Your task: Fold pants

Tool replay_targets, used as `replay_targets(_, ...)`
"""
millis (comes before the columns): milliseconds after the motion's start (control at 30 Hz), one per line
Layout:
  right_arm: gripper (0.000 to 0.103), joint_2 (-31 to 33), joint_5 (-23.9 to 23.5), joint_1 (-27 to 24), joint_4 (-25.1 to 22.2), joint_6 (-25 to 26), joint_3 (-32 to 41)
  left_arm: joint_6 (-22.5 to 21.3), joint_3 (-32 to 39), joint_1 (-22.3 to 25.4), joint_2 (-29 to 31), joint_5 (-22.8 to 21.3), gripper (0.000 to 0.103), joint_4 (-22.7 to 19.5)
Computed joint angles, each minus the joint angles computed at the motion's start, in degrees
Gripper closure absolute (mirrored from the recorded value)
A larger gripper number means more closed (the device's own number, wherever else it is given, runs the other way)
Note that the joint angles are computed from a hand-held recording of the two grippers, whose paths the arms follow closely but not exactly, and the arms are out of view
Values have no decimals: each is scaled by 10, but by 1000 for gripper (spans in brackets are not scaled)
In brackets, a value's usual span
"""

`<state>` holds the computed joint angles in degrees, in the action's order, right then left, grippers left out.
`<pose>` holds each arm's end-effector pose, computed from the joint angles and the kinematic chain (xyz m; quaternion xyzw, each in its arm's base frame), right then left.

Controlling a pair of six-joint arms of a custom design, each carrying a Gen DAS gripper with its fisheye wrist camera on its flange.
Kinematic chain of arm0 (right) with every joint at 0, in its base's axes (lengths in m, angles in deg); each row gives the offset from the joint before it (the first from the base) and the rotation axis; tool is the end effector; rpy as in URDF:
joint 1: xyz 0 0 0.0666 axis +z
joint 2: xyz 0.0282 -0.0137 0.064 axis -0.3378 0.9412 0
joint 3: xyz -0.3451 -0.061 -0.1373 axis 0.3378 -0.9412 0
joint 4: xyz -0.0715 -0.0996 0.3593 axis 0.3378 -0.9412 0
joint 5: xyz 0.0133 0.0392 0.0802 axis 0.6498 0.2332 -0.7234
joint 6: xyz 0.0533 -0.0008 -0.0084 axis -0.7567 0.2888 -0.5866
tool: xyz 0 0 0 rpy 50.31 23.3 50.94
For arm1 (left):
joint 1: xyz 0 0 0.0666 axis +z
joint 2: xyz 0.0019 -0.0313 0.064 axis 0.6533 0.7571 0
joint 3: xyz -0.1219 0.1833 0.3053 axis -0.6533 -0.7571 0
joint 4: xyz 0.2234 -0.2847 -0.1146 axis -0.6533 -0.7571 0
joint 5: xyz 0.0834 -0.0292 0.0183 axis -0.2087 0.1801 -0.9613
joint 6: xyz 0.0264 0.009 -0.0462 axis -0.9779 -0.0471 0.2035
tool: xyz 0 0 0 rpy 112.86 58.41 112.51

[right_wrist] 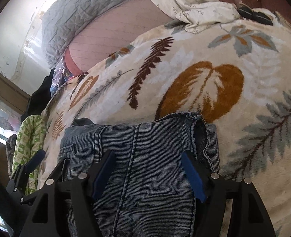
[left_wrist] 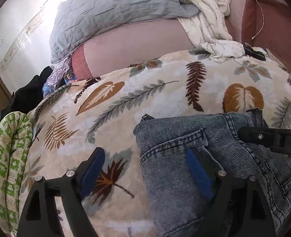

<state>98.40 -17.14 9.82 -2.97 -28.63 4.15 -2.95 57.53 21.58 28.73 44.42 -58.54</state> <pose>0.3235 0.1726 0.4790 0.3068 0.8916 0.1394 0.3025 0.4012 -0.1416 0.4922 0.3287 0.8659 -0.0085 0.3769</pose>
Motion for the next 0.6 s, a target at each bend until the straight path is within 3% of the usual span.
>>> replay_targets(300, 22, 16, 6, 1, -2, 32, 4, -8, 49, -5, 58, -1, 17, -74)
replay_targets(467, 21, 14, 1, -5, 8, 38, -2, -22, 42, -12, 62, -13, 16, -69)
replay_targets(600, 20, -2, -11, -9, 28, 33, -14, -18, 72, -4, 77, -2, 16, -107)
